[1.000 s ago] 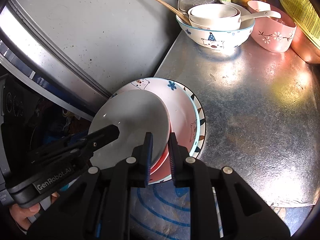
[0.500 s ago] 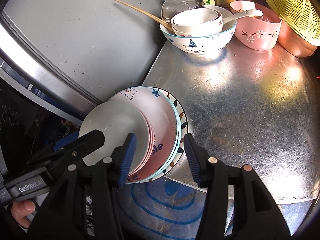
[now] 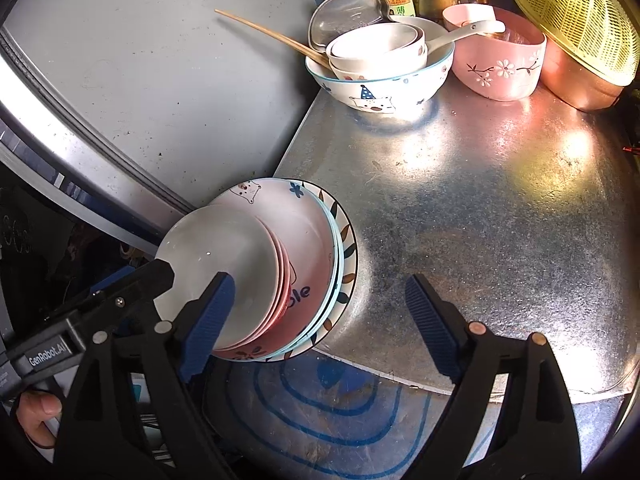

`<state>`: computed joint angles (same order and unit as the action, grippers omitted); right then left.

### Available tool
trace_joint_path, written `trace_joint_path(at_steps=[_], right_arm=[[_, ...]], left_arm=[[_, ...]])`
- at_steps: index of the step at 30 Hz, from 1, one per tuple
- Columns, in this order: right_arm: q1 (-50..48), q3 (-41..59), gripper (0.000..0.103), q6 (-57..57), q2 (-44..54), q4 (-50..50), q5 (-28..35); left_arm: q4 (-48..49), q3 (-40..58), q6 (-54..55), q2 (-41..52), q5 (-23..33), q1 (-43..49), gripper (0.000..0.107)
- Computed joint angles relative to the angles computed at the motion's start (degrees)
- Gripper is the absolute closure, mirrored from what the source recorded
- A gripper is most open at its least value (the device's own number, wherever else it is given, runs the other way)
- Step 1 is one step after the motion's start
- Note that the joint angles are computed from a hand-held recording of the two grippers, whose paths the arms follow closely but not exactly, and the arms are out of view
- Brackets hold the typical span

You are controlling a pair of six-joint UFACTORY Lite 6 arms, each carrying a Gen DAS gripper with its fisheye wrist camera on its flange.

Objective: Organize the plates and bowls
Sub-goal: 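Withdraw the open right gripper from the bowl stack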

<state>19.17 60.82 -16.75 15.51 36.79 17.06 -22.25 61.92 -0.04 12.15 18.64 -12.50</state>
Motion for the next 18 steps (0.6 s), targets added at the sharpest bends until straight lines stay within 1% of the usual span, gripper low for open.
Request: trace_joint_path(at_steps=[1, 2, 3, 5, 9, 10, 13, 15, 18], right_arm=[[-0.2, -0.4, 0.006, -0.2, -0.3, 0.1, -0.2], [-0.4, -0.9, 0.001, -1.0, -0.6, 0.9, -0.5], [-0.5, -1.5, 0.0, -1.7, -1.1, 1.6, -1.0], [-0.4, -2.1, 0.0, 0.0, -1.6, -0.2, -1.8], [-1.0, -3.4, 0.0, -6.7, -2.2, 6.2, -1.9], [-0.9, -3.9, 0.0, -7.6, -2.5, 7.2, -2.2], [-0.8, -5.4, 0.0, -10.3, -3.6, 9.8, -3.0], [-0.6, -7.0, 0.0, -10.7, -5.0, 10.4, -4.2], [-0.7, -8.7, 0.0, -12.3, -6.6, 12.5, -5.5]], left_arm=[[1.2, 0.0, -1.1, 0.1, -0.1, 0.0, 0.005], [2.5, -0.1, -2.2, 0.1, -0.1, -0.2, 0.005], [3.3, -0.2, -2.9, 0.1, -0.2, -0.3, 0.005], [4.0, -0.4, -3.7, 0.1, -0.3, -0.6, 0.005], [7.7, -1.2, -8.0, -0.5, -1.0, -1.6, 0.005], [9.3, -1.4, -9.8, -0.6, -1.4, -2.0, 0.005], [9.6, -1.9, -10.2, -1.0, -1.8, -2.3, 0.005], [13.0, -2.6, -13.6, -1.5, -2.5, -2.9, 0.005], [15.1, -3.7, -15.6, -2.3, -3.4, -3.6, 0.005]])
